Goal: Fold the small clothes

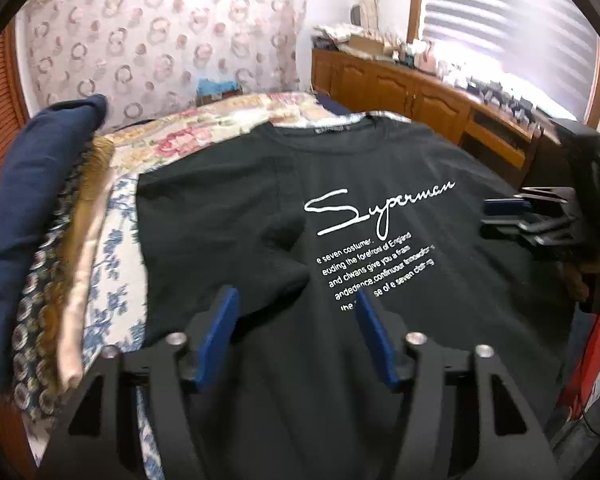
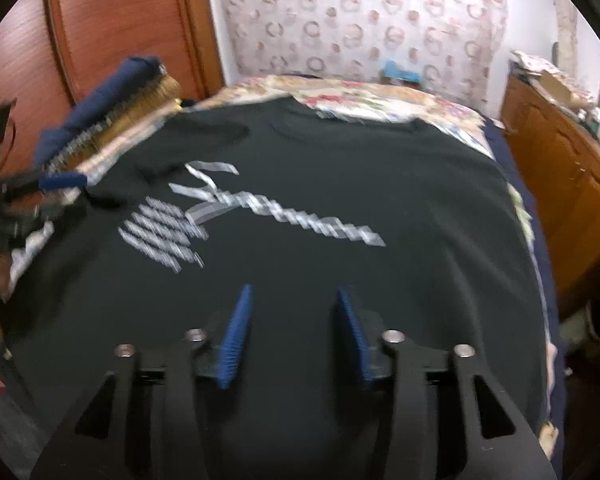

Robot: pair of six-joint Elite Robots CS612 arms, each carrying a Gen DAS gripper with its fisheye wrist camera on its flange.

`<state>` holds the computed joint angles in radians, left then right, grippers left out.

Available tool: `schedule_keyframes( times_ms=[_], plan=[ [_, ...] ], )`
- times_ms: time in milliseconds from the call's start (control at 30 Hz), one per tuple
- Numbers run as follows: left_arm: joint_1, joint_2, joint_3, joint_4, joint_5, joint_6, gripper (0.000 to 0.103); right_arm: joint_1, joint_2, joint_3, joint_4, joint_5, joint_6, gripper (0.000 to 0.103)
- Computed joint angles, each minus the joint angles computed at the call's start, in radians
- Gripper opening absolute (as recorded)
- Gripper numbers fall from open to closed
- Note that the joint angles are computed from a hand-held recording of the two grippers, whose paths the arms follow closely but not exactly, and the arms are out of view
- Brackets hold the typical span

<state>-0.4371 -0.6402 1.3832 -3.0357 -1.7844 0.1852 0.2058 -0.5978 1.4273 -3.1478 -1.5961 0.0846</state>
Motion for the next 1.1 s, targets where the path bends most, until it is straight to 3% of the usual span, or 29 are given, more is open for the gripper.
schedule_keyframes(
  times_ms=[167, 300, 467, 533, 767, 967, 1100],
  plan=[
    [-0.008, 0.021, -0.042, 0.066, 0.037, 0.012, 0.048, -0.006, -0.013, 0.046, -0.032, -0.015, 0.007, 0.059],
    [-0.014, 0.034, -0.064, 0.093, 0.076, 0.020, 0.028, 0.000, -0.010, 0.039, -0.017, -0.046, 0.004, 0.064],
    [-0.011, 0.032, -0.056, 0.076, 0.061, 0.012, 0.004, 0.006, -0.007, 0.033, -0.005, -0.064, -0.022, 0.069],
    [-0.008, 0.028, -0.054, 0.069, 0.034, 0.014, 0.003, 0.003, -0.007, 0.036, -0.009, -0.057, -0.018, 0.069],
    [-0.010, -0.014, -0.015, 0.049, -0.016, 0.025, 0.005, 0.006, -0.005, 0.032, -0.008, -0.067, -0.018, 0.069],
    [-0.019, -0.020, -0.005, 0.088, -0.030, 0.059, 0.023, 0.006, -0.005, 0.033, -0.009, -0.066, -0.019, 0.069],
    [-0.024, -0.008, -0.007, 0.097, -0.012, 0.064, 0.047, 0.006, -0.005, 0.033, -0.009, -0.066, -0.019, 0.069]
  ],
)
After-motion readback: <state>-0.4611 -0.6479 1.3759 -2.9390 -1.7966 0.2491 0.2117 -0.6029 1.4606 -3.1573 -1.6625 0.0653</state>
